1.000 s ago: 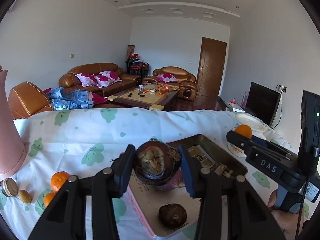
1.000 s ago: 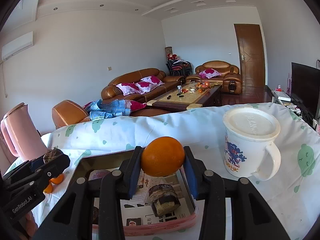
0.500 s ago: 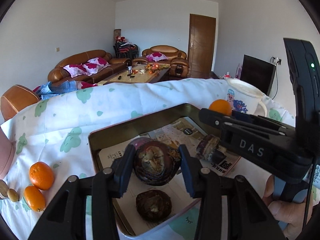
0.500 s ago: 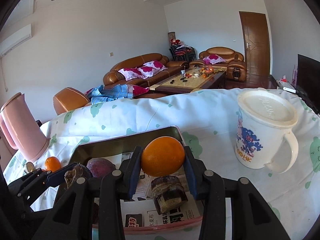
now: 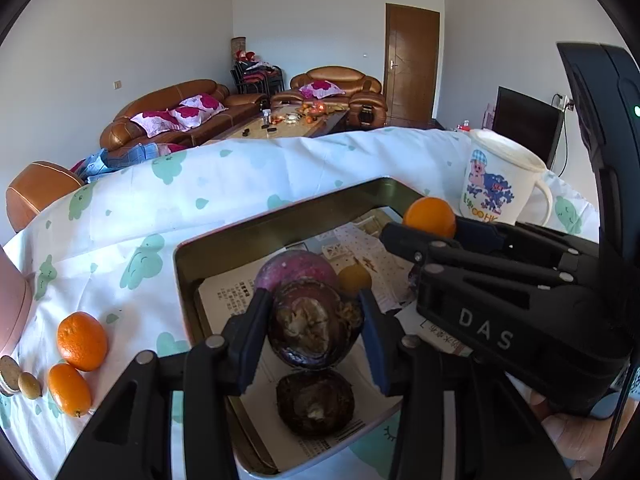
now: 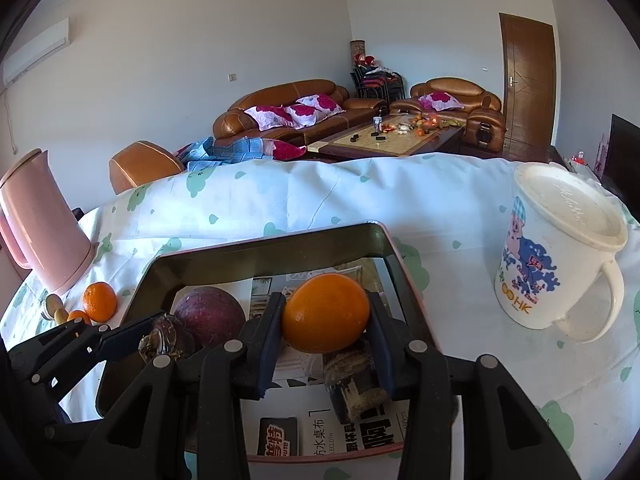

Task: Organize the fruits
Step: 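Lower the fruits into the tin and open both tools, then withdraw both open tools from the tin toward the remaining fruit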

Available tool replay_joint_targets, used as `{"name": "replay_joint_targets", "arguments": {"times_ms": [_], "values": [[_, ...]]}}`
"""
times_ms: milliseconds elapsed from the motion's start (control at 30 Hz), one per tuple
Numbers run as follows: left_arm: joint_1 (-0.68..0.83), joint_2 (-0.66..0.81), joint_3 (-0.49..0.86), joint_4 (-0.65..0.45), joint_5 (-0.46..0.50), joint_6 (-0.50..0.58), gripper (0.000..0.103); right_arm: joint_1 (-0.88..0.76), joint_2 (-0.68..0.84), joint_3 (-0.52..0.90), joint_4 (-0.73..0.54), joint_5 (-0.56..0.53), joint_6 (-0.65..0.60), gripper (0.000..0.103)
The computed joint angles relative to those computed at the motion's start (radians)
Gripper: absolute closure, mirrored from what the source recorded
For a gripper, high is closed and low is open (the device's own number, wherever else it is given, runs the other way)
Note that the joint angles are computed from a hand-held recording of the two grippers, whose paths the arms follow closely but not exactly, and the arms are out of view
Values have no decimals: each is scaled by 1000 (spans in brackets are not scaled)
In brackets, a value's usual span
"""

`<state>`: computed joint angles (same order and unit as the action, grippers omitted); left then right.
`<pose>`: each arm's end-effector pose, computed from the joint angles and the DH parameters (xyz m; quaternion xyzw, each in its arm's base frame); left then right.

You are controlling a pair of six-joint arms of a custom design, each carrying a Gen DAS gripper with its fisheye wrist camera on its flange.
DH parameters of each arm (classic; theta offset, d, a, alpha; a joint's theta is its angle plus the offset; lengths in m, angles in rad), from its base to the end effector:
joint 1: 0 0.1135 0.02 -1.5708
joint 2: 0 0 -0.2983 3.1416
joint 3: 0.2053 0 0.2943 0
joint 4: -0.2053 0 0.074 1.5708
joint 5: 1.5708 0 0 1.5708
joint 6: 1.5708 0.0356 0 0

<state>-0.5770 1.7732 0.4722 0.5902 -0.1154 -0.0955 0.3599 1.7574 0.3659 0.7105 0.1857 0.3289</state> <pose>0.2515 -0.1588 0.0727 0.1930 0.8870 -0.0878 0.4102 0.2554 0.0891 0.0652 0.0260 0.8993 0.0659 0.4316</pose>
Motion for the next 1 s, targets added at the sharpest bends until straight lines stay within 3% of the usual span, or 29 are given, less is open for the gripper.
{"name": "replay_joint_targets", "arguments": {"times_ms": [367,433,467,500,667,933,1000], "values": [[-15,11,24,-37,-43,-23,49,9,12,12,-7,-16,-5,59],[-24,14,27,-41,-76,-31,41,10,12,6,10,-29,3,46],[-28,13,26,-41,-94,-36,33,10,12,1,21,-36,8,31],[-30,12,24,-39,-106,-41,25,11,10,-5,33,-42,12,24],[-58,-17,-30,49,-154,-27,0,48,-17,-38,81,28,12,24],[-70,-61,-120,215,-223,-28,0,60,-92,-153,267,152,25,24],[-69,-64,-132,250,-273,-23,0,89,-70,-185,373,250,15,24]]}}
